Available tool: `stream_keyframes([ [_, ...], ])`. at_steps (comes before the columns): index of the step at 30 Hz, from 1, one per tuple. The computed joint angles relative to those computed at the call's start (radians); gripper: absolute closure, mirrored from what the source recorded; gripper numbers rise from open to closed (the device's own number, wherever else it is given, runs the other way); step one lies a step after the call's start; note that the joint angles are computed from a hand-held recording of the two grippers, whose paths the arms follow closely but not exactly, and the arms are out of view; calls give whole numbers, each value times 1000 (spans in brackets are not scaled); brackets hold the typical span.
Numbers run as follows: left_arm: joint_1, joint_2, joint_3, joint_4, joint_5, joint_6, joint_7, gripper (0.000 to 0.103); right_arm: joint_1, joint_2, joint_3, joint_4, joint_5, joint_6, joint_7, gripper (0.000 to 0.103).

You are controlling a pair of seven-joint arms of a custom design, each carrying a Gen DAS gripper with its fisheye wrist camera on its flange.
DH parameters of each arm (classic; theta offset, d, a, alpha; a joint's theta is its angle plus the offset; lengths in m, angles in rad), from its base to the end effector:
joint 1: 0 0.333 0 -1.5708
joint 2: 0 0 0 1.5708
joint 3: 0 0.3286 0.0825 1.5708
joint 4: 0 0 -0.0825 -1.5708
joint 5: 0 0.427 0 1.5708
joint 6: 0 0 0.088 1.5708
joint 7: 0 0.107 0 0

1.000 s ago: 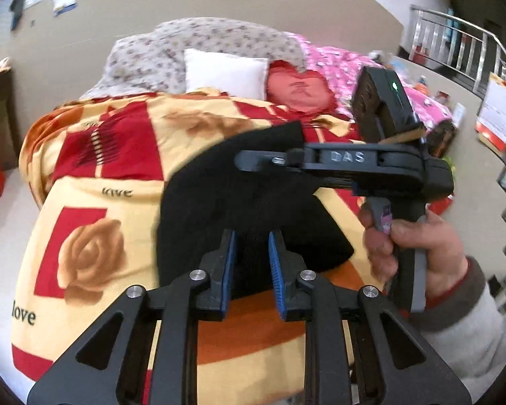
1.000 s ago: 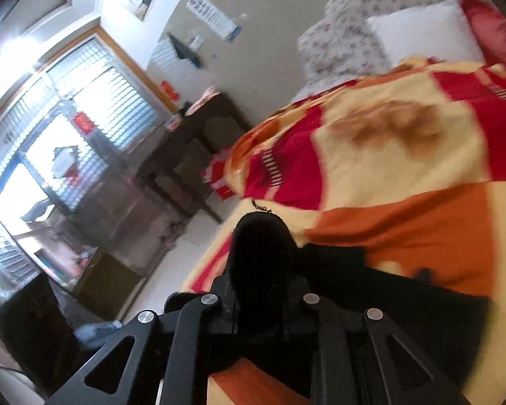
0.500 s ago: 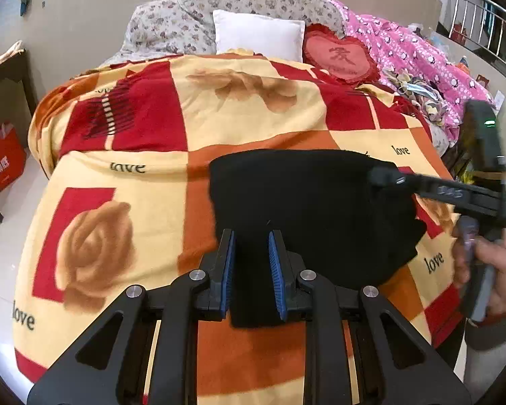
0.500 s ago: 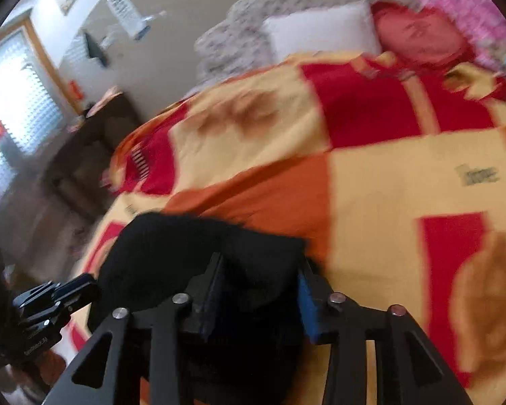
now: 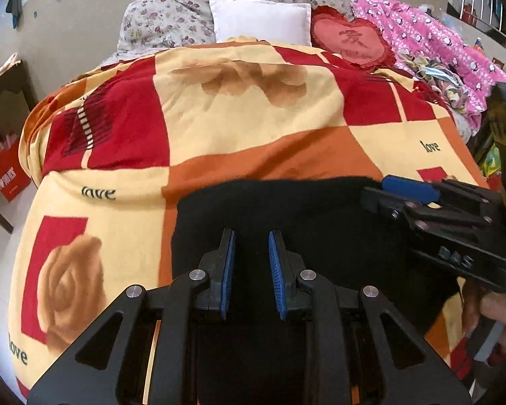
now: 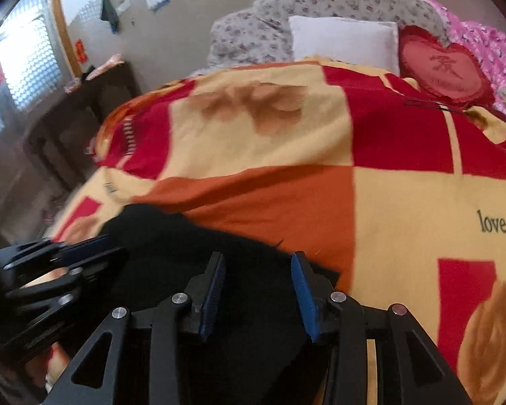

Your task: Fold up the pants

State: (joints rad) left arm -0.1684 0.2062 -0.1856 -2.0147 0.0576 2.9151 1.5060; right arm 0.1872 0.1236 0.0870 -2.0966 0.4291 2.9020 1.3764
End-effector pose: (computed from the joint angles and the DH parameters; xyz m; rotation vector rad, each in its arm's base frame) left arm 0.6326 -0.2313 0.4213 -1.5469 2.1491 -0.8105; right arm 0.6278 0.1492 0.4245 -1.8106 1.6678 -0.3459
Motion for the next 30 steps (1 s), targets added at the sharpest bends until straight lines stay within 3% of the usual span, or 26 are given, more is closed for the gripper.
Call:
stream_keyframes([
  [3, 2, 2, -2, 11, -6, -14, 2, 83, -19, -25, 12, 2, 85, -30, -60, 64],
  [7, 16, -11, -15, -15, -48, 0, 24, 83, 9, -114, 8, -61, 147, -19, -161, 64],
  [9, 9, -17, -8, -22, -40, 4, 13, 83, 30, -138, -6, -87, 2, -60, -76, 64],
  [10, 7, -21, -6, -28, -37, 6, 10, 83, 34, -159, -9, -119, -131, -80, 18, 64],
  [12, 17, -27, -18, -37, -60, 9, 34, 83, 43, -197, -13, -185, -233, -61, 90, 63],
  [14, 14, -34, -16, -49, -59, 16, 37, 83, 63, -251, -32, -269, -184, -7, 87, 60],
  [17, 1, -36, -2, -53, -35, 21, 10, 83, 130, -279, -107, -303, 38, -10, -30, 58],
  [19, -7, -39, 8, -55, -11, 17, -17, 83, 141, -290, -123, -304, 122, -22, -62, 58],
  [23, 16, -65, -16, -67, -70, -17, 14, 83, 125, -333, -88, -330, 53, 33, -28, 58],
  [27, 17, -93, -16, -88, -99, -29, 22, 83, 182, -348, -123, -335, 108, 47, -87, 58],
  [30, 9, -103, -7, -104, -75, -18, 1, 83, 137, -323, -81, -328, 8, 34, -14, 58],
])
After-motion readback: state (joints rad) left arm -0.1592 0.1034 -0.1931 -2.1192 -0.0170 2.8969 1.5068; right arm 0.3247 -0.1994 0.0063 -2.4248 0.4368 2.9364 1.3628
